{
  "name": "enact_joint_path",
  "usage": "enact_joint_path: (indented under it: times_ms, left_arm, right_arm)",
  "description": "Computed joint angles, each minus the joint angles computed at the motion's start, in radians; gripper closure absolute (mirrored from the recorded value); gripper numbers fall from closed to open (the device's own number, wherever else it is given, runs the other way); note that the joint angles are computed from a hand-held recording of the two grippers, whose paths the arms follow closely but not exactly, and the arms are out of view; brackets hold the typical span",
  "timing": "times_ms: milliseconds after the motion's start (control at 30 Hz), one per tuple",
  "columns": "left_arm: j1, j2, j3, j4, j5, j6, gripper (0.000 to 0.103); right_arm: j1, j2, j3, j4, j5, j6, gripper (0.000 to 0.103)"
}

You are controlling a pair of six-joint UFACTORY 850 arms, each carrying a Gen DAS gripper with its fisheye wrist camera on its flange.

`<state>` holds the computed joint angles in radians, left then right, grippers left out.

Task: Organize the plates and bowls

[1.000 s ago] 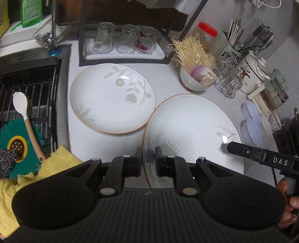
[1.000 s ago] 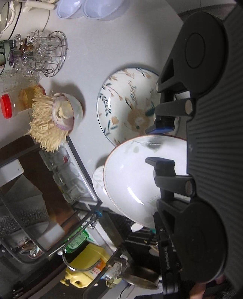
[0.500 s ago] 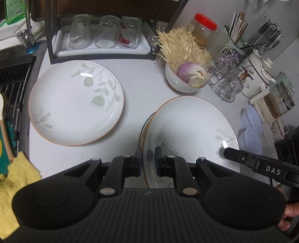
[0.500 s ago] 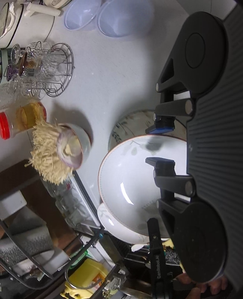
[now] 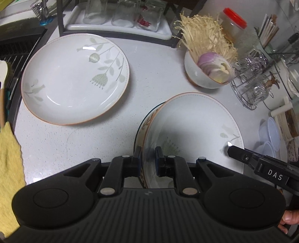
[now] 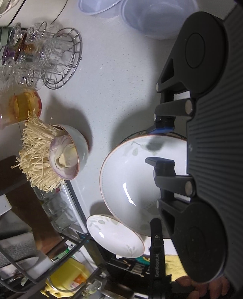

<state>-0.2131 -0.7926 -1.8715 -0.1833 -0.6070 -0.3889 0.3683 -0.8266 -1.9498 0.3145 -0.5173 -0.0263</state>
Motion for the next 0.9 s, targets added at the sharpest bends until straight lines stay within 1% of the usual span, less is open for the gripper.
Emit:
enact_joint_path:
  times_ms: [167,200,333,500,633,733,767,900]
  left_arm:
    - [-0.016,-0.022,-0.027,0.062,-0.021,-0.082,0.087]
    - [-0.017,-0.023,-0.027,0.051,-0.016,-0.077,0.087]
    - [-0.028,-0.031,-0.039,0.106,-0.027,-0.128,0.087]
    - [-0.027,-0.027,-0.037,0.105,-0.033,-0.172,0.087]
    - [-0.02,0.005,0.006,0.077,-0.016,-0.182,0.086]
    - [-0.015,0.035,0.051,0.053,0.014,-0.177,0.086]
    - [-0.017,0.04,0.055,0.069,0.009,-0.191,0.086]
    - [-0.017,0.074,0.091,0.075,0.036,-0.184,0.086]
  right_arm:
    - [-0.012,-0.031,-0.031,0.017,-0.02,-0.054,0.074]
    - [-0.015,-0.035,-0.036,0.03,-0.025,-0.068,0.074]
    - [-0.021,-0.042,-0.036,0.071,-0.024,-0.12,0.074]
    - [-0.019,-0.056,-0.053,0.066,-0.023,-0.143,0.074]
    - [-0.021,-0.059,-0.058,0.08,-0.024,-0.17,0.074]
    - [-0.023,-0.067,-0.072,0.061,-0.037,-0.153,0.075]
    - [-0.024,-0.067,-0.075,0.062,-0.041,-0.15,0.075]
    - [-0.026,-0.055,-0.068,0.058,-0.035,-0.14,0.074]
